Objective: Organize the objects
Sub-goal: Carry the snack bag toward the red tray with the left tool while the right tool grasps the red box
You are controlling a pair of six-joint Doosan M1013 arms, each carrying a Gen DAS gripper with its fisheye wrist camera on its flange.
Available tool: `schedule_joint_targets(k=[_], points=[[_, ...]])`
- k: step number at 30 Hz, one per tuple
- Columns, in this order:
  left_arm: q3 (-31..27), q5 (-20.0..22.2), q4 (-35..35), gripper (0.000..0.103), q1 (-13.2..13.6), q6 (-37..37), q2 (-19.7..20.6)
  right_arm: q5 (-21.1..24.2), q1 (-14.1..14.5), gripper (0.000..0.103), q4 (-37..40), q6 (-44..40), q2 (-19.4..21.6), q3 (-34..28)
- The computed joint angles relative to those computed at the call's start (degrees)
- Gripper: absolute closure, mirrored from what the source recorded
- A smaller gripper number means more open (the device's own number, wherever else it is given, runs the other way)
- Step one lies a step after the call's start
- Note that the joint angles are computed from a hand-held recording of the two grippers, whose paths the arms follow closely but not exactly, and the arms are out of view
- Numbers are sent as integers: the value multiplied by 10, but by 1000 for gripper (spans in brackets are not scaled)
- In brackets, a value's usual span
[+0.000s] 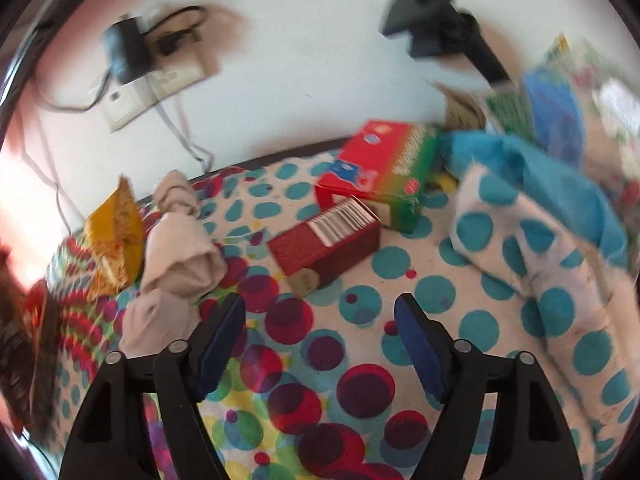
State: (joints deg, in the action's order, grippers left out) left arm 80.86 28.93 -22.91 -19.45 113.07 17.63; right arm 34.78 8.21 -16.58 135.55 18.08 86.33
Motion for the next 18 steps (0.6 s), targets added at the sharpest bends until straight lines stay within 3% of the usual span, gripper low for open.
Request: schedule_joint_targets(k=[3,6,9,10,11,12,13,18], points=[[19,-18,9,34,18,-19,-18,34,4,31,-32,41,19,-31],[32,-39,93,34,28,-97,-31,74,11,31,-56,72,39,-64],[39,-40,126,34,43,-144,-36,127,18,32,-76,71,63,-98],[41,-38,132,34,48,-153,-37,139,22,36,-91,71,67,-104],[45,-41,143,34,53,-170,-38,147,26,57,-102,65,70,-108],[48,-43,150,34,57,-184,-40,139,26,70,-99,60,68,-105],[50,-44,149,34,62,-187,-41,125,25,74,-93,60,64,-97],[56,-52,143,34,77,-207,-42,66,30,77,-113,82,31,-44]])
